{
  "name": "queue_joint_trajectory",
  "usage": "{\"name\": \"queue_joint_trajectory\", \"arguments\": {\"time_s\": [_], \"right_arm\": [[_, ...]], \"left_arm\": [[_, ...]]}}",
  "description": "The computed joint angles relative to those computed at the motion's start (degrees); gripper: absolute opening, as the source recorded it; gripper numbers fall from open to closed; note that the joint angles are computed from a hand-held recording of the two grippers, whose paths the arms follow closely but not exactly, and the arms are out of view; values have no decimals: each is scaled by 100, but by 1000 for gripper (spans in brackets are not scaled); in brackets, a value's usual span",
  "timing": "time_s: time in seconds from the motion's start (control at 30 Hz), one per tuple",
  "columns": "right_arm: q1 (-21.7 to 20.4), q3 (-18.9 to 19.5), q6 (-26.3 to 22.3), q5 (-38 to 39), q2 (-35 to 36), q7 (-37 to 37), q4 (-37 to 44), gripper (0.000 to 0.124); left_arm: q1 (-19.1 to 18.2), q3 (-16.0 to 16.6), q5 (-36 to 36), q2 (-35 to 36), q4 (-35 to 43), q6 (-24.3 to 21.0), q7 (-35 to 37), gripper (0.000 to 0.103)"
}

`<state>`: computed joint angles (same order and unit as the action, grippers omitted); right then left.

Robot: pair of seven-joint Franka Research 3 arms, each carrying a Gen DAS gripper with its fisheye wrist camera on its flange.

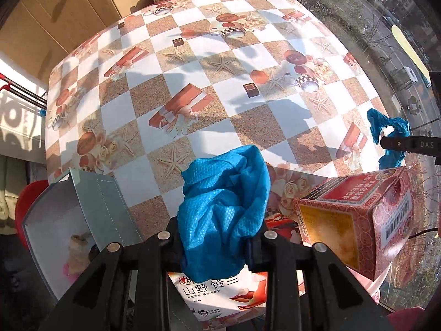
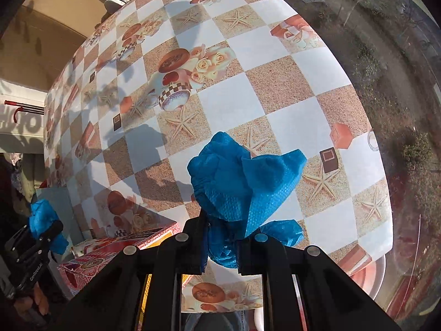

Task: Organize soft objects
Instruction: 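Carry both blue plastic bags with both tools over the box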

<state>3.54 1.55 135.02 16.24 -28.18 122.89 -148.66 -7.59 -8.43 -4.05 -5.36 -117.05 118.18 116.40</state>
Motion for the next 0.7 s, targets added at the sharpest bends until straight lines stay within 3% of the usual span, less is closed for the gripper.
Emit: {"name": "queue_joint_trajectory", "arguments": {"time_s": [0.2, 0.43, 0.7], "right_arm": [[194, 407, -171, 58, -740, 885, -445, 16], [821, 807, -461, 313, -1452, 1725, -761, 16], [1679, 1050, -184, 612, -1035, 1947, -420, 16]], "left_arm": [[-46, 141, -351, -642, -396, -241, 688, 32], [-58, 474, -595, -1339, -843, -528, 1507, 32], [157, 756, -640, -1589, -975, -358, 1770, 32]]}}
